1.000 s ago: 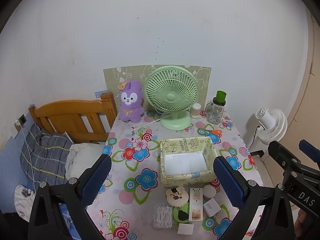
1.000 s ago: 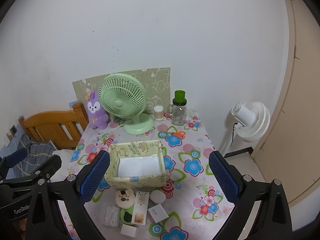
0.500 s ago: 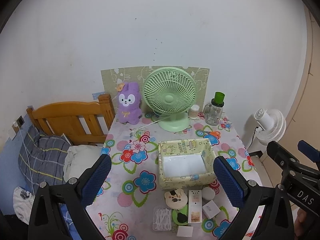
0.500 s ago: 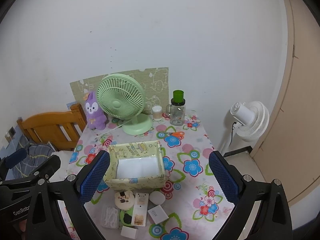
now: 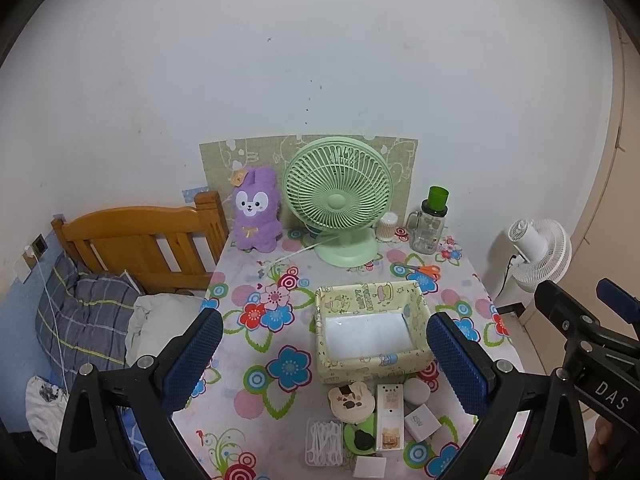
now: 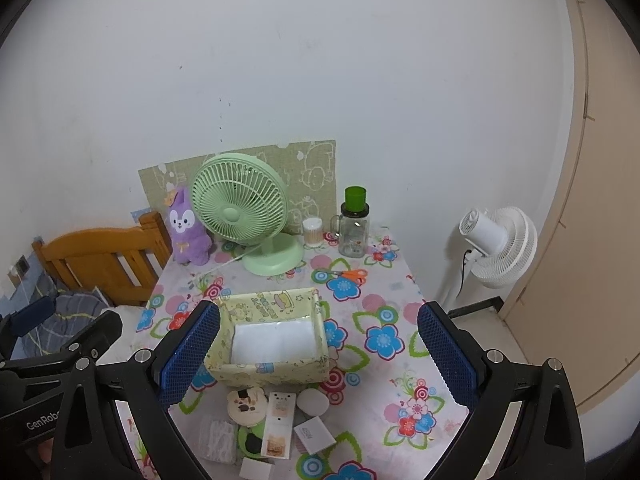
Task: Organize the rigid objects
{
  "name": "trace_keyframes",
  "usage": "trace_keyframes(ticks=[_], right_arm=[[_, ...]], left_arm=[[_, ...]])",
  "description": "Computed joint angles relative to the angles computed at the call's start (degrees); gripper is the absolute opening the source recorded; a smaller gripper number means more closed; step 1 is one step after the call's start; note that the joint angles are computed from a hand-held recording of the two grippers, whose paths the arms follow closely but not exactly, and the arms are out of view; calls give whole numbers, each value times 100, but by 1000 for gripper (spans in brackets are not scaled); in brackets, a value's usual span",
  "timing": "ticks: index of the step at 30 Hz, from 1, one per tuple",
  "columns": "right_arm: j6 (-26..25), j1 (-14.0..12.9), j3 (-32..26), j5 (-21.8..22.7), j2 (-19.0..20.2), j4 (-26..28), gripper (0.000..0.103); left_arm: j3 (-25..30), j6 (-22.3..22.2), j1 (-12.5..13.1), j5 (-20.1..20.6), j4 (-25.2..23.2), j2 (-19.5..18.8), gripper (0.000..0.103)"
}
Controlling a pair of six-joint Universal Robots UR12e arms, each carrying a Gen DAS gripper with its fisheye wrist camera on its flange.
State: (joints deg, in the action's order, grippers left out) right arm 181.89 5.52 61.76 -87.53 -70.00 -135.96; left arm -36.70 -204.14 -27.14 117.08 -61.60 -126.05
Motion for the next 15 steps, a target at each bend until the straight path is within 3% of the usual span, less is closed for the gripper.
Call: trace_keyframes(ticks=[15], right_arm=[[4,5,-41,-7,24,15,101]], left_arm=[[13,24,4,7,-3,-7,103]])
